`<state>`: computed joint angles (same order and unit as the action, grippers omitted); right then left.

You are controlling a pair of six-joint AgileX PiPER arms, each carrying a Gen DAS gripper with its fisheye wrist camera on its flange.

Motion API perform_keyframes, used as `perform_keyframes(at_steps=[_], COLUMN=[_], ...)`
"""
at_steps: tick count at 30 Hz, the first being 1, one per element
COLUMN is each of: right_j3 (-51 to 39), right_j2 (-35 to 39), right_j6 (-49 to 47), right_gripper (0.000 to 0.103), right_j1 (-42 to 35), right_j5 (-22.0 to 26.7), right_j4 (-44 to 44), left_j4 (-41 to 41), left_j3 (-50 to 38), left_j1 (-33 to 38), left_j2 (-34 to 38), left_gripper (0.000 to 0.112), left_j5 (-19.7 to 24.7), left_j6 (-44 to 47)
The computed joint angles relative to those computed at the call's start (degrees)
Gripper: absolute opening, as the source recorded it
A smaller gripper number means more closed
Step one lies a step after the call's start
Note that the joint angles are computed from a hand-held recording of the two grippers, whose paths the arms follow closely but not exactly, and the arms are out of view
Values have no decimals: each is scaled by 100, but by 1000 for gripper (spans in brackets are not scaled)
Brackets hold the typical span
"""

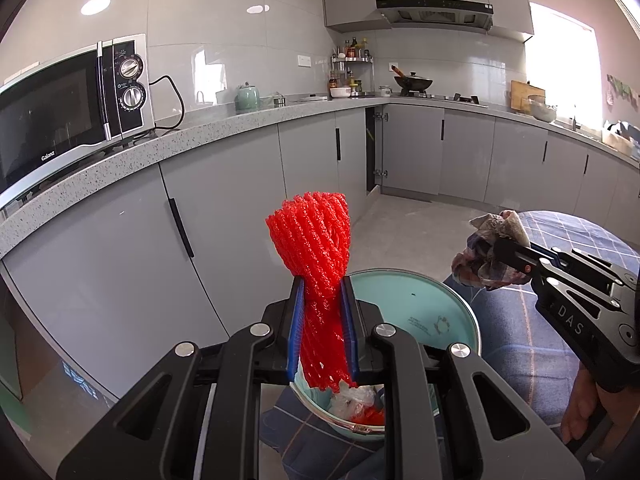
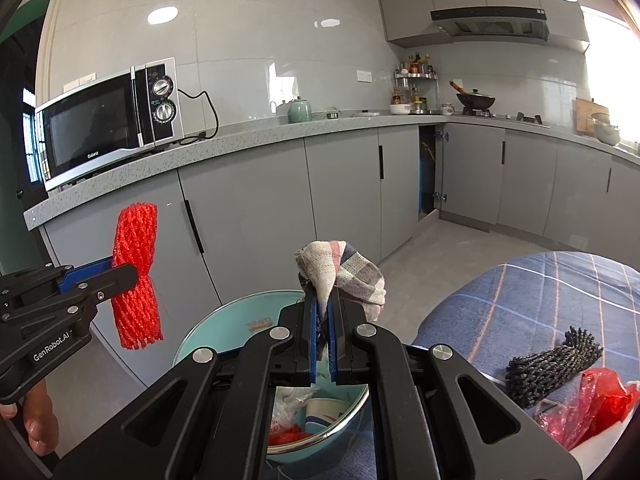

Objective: Collect trash
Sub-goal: 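Carry the red mesh net with the left gripper while the right gripper carries the striped cloth over the bin, then open both grippers to drop the net and striped cloth into the teal bin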

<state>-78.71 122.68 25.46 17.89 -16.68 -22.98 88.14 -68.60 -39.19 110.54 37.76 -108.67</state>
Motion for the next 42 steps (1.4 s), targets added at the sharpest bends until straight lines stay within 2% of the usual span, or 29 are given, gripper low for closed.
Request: perform_keyframes(at_steps=[20,25,28,30,36,38,42], right_j3=[-375,-578,-719,-825,-752,-700,-644], right_j2=[240,360,440,498,474,461,459], right_j6=[665,803,1228,1591,1072,698,170], right_gripper=[6,7,8,9,14,19,27], right_j1=[107,154,171,191,212,211,214], right_j5=[387,628,742,816,855,826,783], right_j4=[-862,-1000,-1410,-1756,-1235,-855,-314], left_j4=[-289,-305,-338,-373,-388,-316,-215], left_j3=[-232,-238,-264,-297,-323,-307,-274], left_j1=[258,316,353,358,342,324,304], left_j2=[146,150,176,208,287,302,305], left_gripper=[19,20,20,23,32,59,58], left_j5=[-366,-480,-562,-578,-585,-485,-462], left_j6=[562,628,714,781,809,687,582])
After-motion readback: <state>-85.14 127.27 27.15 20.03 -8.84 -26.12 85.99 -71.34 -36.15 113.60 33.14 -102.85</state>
